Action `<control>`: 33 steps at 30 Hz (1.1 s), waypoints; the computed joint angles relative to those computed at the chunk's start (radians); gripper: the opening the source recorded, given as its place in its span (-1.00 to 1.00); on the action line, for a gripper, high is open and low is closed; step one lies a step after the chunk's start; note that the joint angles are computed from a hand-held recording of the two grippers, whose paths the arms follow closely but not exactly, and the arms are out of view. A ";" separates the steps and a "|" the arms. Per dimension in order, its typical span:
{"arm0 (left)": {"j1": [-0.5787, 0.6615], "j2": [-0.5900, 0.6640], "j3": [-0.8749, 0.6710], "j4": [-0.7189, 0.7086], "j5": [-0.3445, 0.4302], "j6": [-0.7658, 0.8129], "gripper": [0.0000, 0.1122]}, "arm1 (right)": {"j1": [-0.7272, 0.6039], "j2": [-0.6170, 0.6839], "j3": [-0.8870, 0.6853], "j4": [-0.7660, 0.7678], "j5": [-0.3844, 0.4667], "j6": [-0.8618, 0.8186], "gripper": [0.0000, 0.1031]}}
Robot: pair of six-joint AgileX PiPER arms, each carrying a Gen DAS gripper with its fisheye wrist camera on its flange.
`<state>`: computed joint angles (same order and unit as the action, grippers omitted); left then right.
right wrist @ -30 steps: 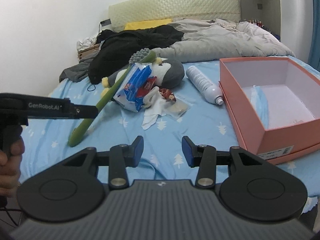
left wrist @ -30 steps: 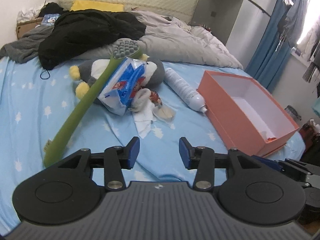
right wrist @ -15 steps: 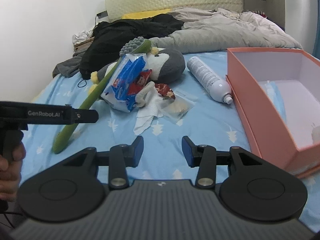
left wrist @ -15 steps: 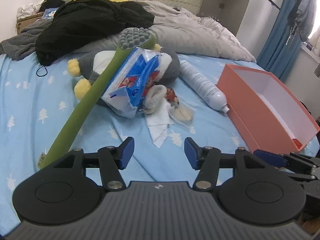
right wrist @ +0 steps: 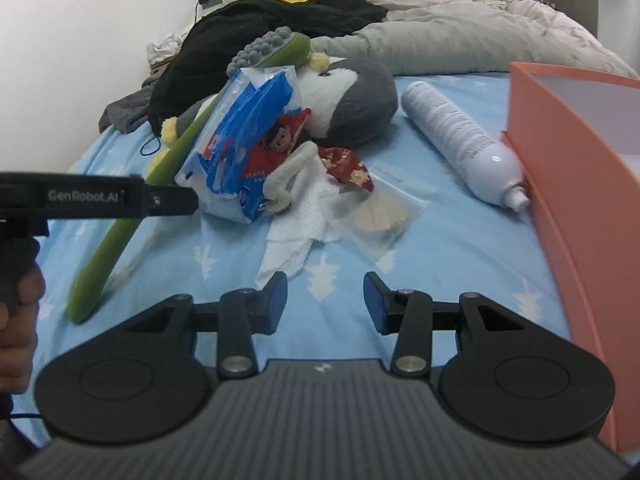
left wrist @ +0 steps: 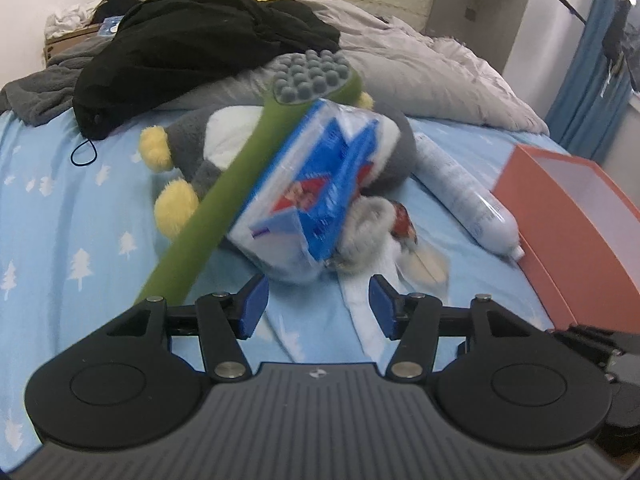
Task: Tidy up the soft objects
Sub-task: 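Close the left tool on the blue-and-red wipe packet, then lift the wipe packet with the left tool while the right tool grasps the clear bag with beige pad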
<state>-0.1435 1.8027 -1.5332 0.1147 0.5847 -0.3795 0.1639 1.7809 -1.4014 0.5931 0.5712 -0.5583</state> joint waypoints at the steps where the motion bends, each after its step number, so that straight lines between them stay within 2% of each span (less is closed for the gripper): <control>1: 0.005 0.014 -0.016 -0.002 -0.005 0.002 0.10 | 0.004 0.022 -0.018 0.002 -0.009 -0.008 -0.13; 3: 0.011 0.032 -0.036 -0.004 -0.022 0.003 0.10 | 0.022 0.067 -0.051 -0.045 -0.058 0.019 -0.13; 5: 0.013 0.030 -0.025 -0.014 -0.083 0.013 0.10 | 0.033 0.118 -0.099 -0.127 -0.077 0.071 -0.13; 9: -0.016 0.093 -0.094 0.085 -0.068 -0.004 0.10 | 0.041 0.195 -0.160 -0.176 -0.100 0.030 -0.13; 12: -0.016 0.145 -0.140 0.089 -0.061 0.017 0.07 | 0.057 0.236 -0.199 -0.235 -0.102 0.002 -0.13; 14: -0.020 0.175 -0.167 0.117 -0.057 0.019 -0.01 | 0.069 0.248 -0.196 -0.272 -0.126 -0.001 -0.13; 16: -0.032 0.206 -0.199 0.189 -0.036 -0.012 -0.20 | 0.077 0.253 -0.184 -0.283 -0.156 -0.022 -0.14; 19: -0.030 0.235 -0.226 0.214 -0.019 -0.010 -0.42 | 0.088 0.259 -0.177 -0.316 -0.195 -0.023 -0.16; 20: -0.028 0.245 -0.235 0.217 -0.015 -0.006 -0.48 | 0.095 0.263 -0.175 -0.357 -0.211 -0.001 -0.20; 22: -0.026 0.252 -0.236 0.248 -0.011 -0.021 -0.70 | 0.101 0.263 -0.167 -0.409 -0.230 0.027 -0.42; 24: -0.018 0.247 -0.232 0.228 -0.013 -0.013 -0.81 | 0.106 0.266 -0.170 -0.466 -0.234 0.066 -0.66; 27: -0.018 0.227 -0.218 0.221 -0.009 -0.019 -0.86 | 0.101 0.263 -0.177 -0.463 -0.223 0.060 -0.80; 33: -0.049 0.144 -0.145 0.268 -0.001 -0.086 -0.89 | 0.089 0.197 -0.127 -0.445 -0.210 0.039 -0.86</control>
